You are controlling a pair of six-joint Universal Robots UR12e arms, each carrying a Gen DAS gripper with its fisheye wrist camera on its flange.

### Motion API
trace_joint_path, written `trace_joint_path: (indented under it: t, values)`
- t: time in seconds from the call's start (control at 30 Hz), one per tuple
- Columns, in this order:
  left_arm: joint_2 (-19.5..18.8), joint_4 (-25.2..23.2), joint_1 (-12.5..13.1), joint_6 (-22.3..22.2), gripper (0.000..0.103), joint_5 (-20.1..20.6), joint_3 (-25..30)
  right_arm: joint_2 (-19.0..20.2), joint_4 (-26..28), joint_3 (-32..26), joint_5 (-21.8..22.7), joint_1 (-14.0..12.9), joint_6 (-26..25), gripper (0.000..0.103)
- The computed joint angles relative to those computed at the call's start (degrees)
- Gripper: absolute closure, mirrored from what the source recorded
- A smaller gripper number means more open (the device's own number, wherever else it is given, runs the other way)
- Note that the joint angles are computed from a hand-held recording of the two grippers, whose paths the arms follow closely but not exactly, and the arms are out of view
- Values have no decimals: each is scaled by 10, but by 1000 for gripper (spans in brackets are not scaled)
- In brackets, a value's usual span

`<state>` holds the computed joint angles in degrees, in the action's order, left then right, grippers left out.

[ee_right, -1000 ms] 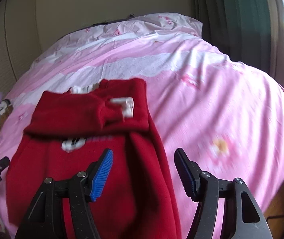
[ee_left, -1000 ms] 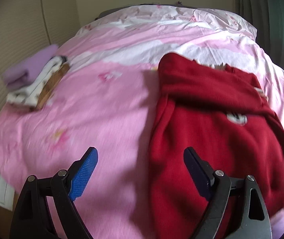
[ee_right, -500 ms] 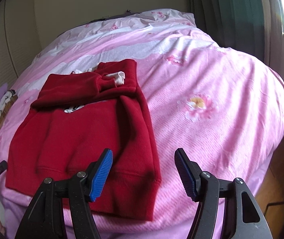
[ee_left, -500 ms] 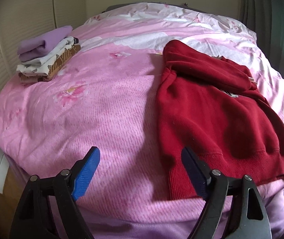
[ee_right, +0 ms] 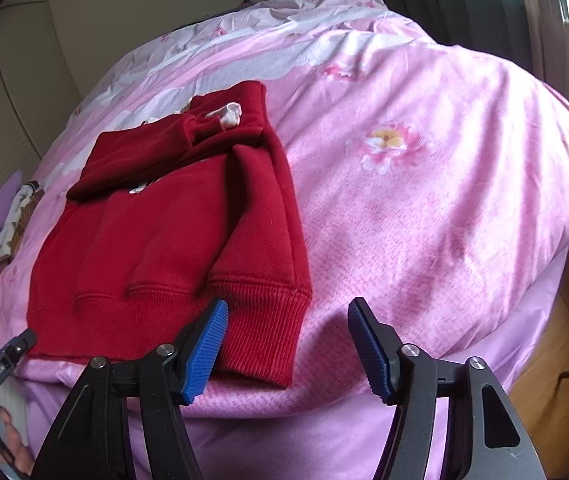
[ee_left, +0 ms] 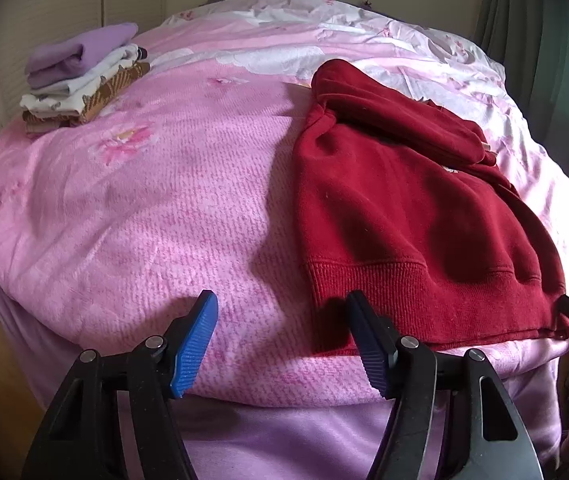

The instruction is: Fold small clothes

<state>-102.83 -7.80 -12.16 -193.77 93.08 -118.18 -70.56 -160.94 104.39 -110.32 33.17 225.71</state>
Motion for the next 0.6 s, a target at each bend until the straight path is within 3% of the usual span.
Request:
trace_joint_path:
  t: [0.13, 0.37, 0.43, 0.6]
  values:
    - [-1, -3, 0, -2, 37, -12, 0, 1, -7, 2, 15, 0, -5, 52]
    - [-3, 3, -3, -3, 42, -20, -1, 0, -17, 10, 61, -9, 7, 53]
    - [-3, 6, -3, 0, 55, -26, -2, 0, -23, 13, 72, -11, 9, 55]
    - [-5, 5, -5, 5, 74, -43, -1, -3, -44, 25, 112, -19, 26, 57]
